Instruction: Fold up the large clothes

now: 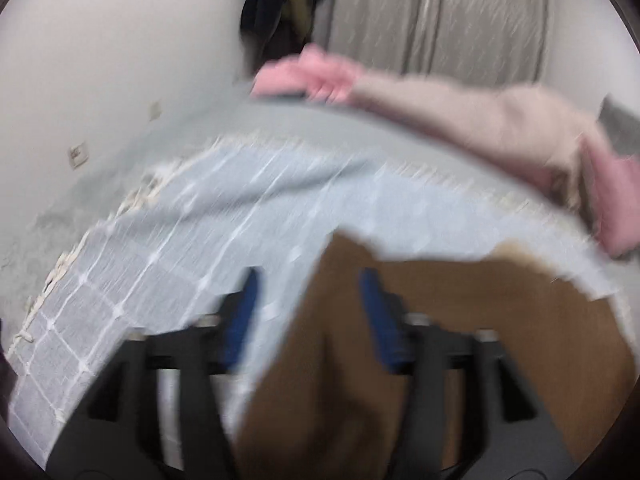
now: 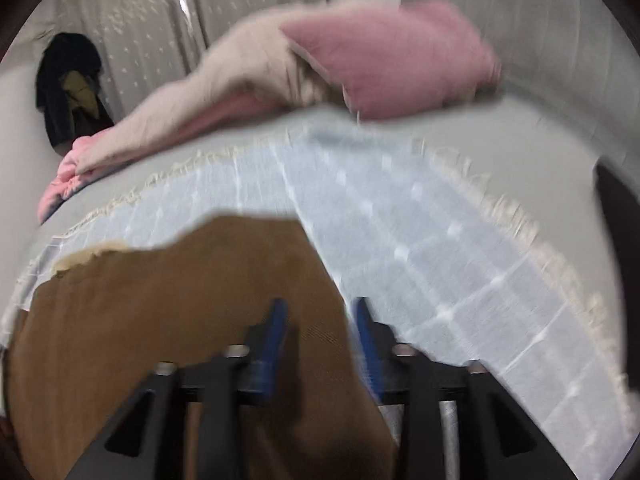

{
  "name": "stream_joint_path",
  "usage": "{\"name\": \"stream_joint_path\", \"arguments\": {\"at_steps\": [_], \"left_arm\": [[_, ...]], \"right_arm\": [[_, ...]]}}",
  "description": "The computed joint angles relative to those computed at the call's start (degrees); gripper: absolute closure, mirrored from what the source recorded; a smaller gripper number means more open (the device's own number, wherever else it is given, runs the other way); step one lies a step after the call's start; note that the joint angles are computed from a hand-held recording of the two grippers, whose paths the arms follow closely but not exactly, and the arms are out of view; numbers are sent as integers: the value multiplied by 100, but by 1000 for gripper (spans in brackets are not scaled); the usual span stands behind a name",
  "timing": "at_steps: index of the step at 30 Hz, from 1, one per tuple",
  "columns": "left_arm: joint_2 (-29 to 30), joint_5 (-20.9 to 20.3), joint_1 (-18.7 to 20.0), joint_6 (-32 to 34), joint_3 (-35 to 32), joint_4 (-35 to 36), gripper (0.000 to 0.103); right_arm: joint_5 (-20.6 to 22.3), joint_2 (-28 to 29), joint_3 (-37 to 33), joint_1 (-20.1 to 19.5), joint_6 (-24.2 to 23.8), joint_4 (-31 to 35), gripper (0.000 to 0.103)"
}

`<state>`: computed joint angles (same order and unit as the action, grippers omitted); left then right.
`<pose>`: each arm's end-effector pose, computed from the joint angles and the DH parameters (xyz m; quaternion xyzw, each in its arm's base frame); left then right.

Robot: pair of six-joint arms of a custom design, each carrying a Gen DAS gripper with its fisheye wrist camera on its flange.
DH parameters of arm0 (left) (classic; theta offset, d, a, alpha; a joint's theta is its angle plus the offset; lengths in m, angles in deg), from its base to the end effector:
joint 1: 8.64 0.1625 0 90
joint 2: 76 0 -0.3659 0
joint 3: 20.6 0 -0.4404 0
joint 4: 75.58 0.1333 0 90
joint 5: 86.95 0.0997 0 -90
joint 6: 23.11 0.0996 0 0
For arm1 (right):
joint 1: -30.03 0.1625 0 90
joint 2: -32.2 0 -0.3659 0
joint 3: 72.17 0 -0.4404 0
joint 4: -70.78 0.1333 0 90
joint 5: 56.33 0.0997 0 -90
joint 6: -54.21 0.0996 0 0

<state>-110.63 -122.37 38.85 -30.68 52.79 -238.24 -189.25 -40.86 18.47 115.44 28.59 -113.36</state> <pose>-0.3551 -0.7047 0.1024 0.1277 0.8510 -0.4204 0.2877 0.0156 -0.6238 0.4595 -0.0895 -0.7597 0.4818 0.4275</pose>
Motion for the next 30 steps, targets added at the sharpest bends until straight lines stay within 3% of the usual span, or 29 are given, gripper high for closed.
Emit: {"name": "stream_joint_path", "arguments": {"at_steps": [1, 2, 4, 7, 11, 12, 14, 15, 16, 18, 19, 22, 26, 28, 30], "left_arm": [[73, -115, -73, 130, -24, -188, 30], [146, -309, -129, 165, -95, -135, 30], [318, -765, -197, -90, -352, 580, 29], [818, -733, -118, -236, -908, 1267, 29], [894, 476, 311, -462, -1162, 2398, 28], [772, 509, 406, -746, -1131, 2672, 28], [262, 76, 668, -1592, -853, 3013, 28], [201, 90, 700, -1675, -854, 3103, 28], [119, 344, 656, -1710, -791, 3141, 29], [-8, 316, 542, -1507, -571, 2775, 29], [-119, 153, 424, -1276, -341, 2330, 29], [-388, -539, 107, -1014, 257, 1684, 28], [-557, -1226, -183, -1113, 963, 1449, 24], [-608, -1222, -185, -1258, 1264, 1595, 24], [-851, -974, -176, -873, 1782, 1169, 24]], "right_arm": [[117, 129, -21, 94, -278, -360, 30], [281, 268, -36, 230, -465, -480, 30], [581, 487, -134, 428, -473, 0, 29], [791, 992, -511, 558, -292, 815, 29], [129, 1299, -1036, 239, 148, 1605, 29], [-92, 1260, -1152, 58, 285, 1632, 30], [-447, 1096, -1219, -210, 316, 1363, 31], [-821, 961, -1224, -340, 333, 1281, 29], [-955, 801, -1150, -401, 468, 1313, 28], [-1140, 445, -915, -429, 876, 1347, 28], [-876, 173, -662, -437, 852, 1227, 28], [-784, -99, 26, 3, -23, 393, 27], [-357, -163, 563, 378, -61, 631, 26], [-383, -162, 883, 435, 52, 772, 26], [-565, -313, 1161, 342, 350, 1085, 26]]}}
